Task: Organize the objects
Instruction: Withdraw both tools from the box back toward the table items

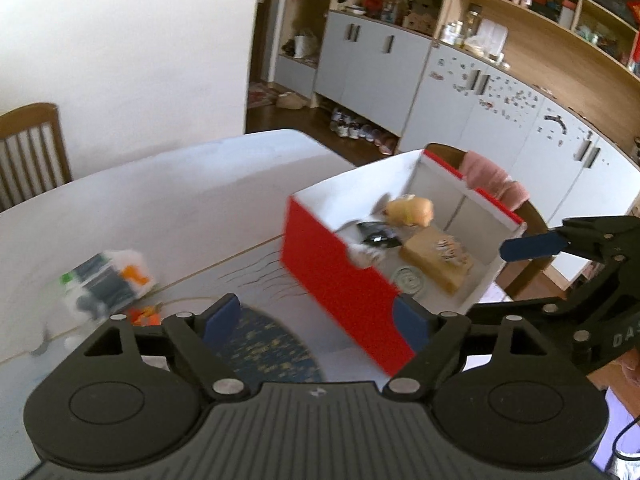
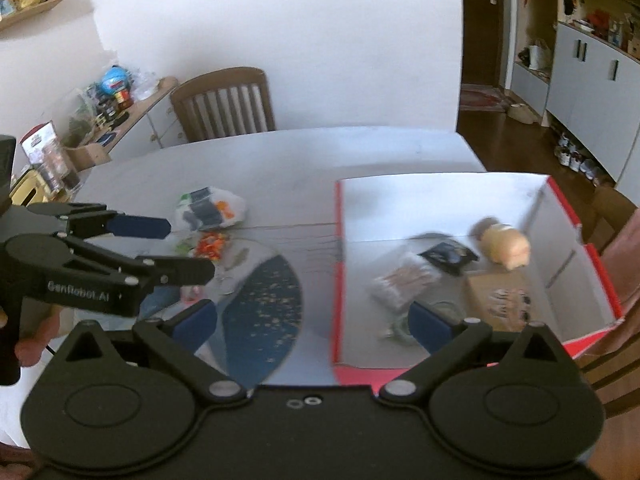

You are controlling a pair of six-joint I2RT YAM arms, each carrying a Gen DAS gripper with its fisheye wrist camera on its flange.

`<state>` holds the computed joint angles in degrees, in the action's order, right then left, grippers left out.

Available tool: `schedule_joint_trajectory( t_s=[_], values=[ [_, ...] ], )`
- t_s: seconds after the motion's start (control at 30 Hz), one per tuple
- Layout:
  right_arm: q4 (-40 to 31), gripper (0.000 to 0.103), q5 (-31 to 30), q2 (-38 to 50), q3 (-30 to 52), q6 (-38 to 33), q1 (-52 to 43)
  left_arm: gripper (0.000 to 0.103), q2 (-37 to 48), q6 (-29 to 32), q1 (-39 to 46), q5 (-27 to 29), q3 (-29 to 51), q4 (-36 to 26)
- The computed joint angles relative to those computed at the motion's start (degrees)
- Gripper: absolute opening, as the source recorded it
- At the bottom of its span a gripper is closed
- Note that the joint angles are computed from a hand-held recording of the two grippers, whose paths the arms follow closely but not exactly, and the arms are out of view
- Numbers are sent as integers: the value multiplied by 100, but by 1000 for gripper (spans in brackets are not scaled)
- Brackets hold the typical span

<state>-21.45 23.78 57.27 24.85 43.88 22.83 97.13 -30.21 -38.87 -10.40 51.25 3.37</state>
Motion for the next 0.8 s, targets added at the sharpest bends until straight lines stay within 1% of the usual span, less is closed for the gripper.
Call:
schedule_joint_trajectory(
  t_s=[0.1, 0.27, 0.33, 0.37, 0.57, 0.67, 0.8],
  values=[
    [227, 102, 129, 610, 249, 129, 309, 90, -302, -1, 196, -73, -437, 48],
    [526, 102, 174, 1505, 671, 271, 571, 91, -781, 38, 705, 135, -1197, 311],
    [635, 102, 143, 1838, 844, 326, 606, 97, -895, 84, 865, 146, -1415, 390],
    [681, 102, 127, 1959, 911, 339, 618, 102, -954, 117, 955, 138, -1539, 447],
    [980, 102, 127, 2864, 1456, 296, 705, 102, -1202, 387, 1491, 231, -2178, 853],
    [1141, 102, 35, 3322, 1726, 294, 682, 103, -1207, 626, 1729, 231, -2444, 1141],
    [1292, 102, -61, 3969, 2127, 240, 666, 103, -1069, 989, 2127, 343, -2601, 1281]
  ],
)
